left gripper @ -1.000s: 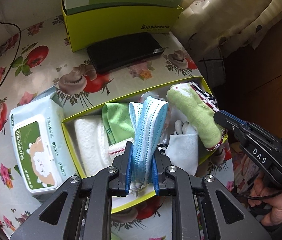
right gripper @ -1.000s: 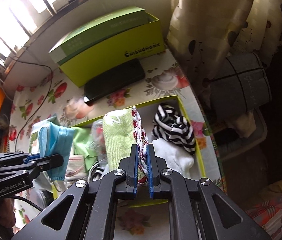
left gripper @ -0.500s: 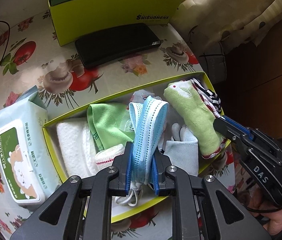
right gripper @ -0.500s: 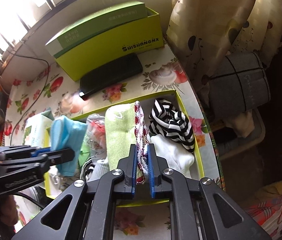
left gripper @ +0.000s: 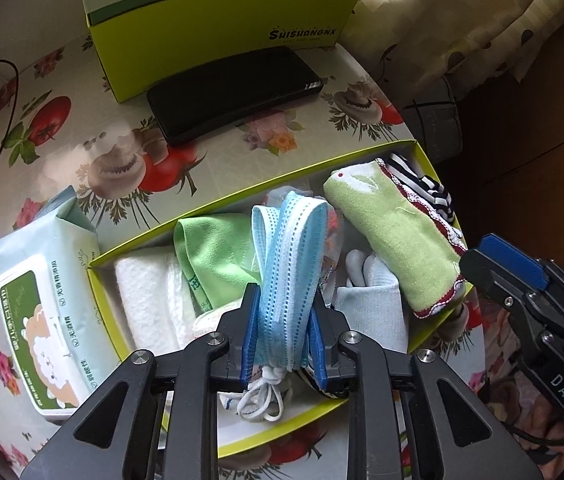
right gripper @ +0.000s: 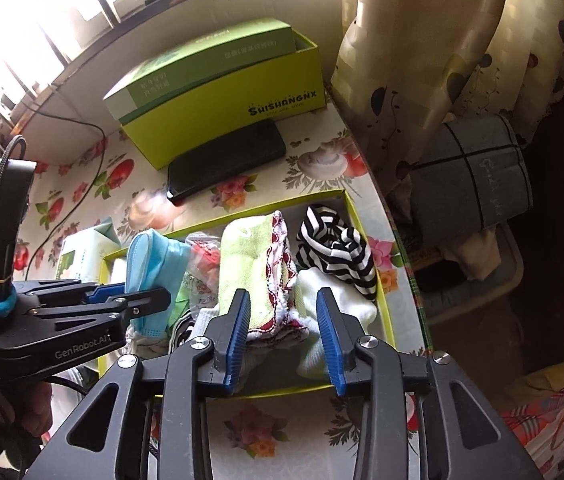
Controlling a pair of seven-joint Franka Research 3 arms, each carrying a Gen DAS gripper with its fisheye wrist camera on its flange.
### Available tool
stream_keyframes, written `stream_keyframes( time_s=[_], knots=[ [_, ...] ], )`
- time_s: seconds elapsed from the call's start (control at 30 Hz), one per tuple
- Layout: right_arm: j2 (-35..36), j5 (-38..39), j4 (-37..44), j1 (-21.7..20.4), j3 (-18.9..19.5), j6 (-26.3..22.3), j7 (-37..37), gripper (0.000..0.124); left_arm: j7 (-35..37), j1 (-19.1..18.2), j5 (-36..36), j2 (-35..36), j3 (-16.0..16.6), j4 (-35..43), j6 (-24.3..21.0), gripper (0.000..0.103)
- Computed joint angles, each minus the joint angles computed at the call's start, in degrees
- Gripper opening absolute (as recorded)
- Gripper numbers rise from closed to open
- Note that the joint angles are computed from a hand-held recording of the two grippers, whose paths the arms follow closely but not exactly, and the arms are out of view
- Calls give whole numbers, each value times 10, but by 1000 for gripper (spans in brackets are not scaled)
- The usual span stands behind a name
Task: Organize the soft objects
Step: 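Lower the mask and towel into the box and open both grippers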
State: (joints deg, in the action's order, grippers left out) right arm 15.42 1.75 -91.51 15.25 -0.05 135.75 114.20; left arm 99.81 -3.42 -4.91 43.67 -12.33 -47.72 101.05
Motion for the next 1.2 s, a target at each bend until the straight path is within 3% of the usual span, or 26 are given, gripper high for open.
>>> stream_keyframes(
  time_s=[0.17, 0.67, 1.2],
  knots=[
    [-14, -9, -13, 3, -1, 9, 8, 33, 4, 10, -5, -36, -1, -49, 25, 30],
    [-49, -12, -33, 12, 13, 0, 2, 34, 24, 30, -19, -140, 2, -183, 92, 31],
    [-72, -23, -39, 29, 28, -31, 11, 50, 61, 53, -52, -243, 12, -318, 148, 35]
  ],
)
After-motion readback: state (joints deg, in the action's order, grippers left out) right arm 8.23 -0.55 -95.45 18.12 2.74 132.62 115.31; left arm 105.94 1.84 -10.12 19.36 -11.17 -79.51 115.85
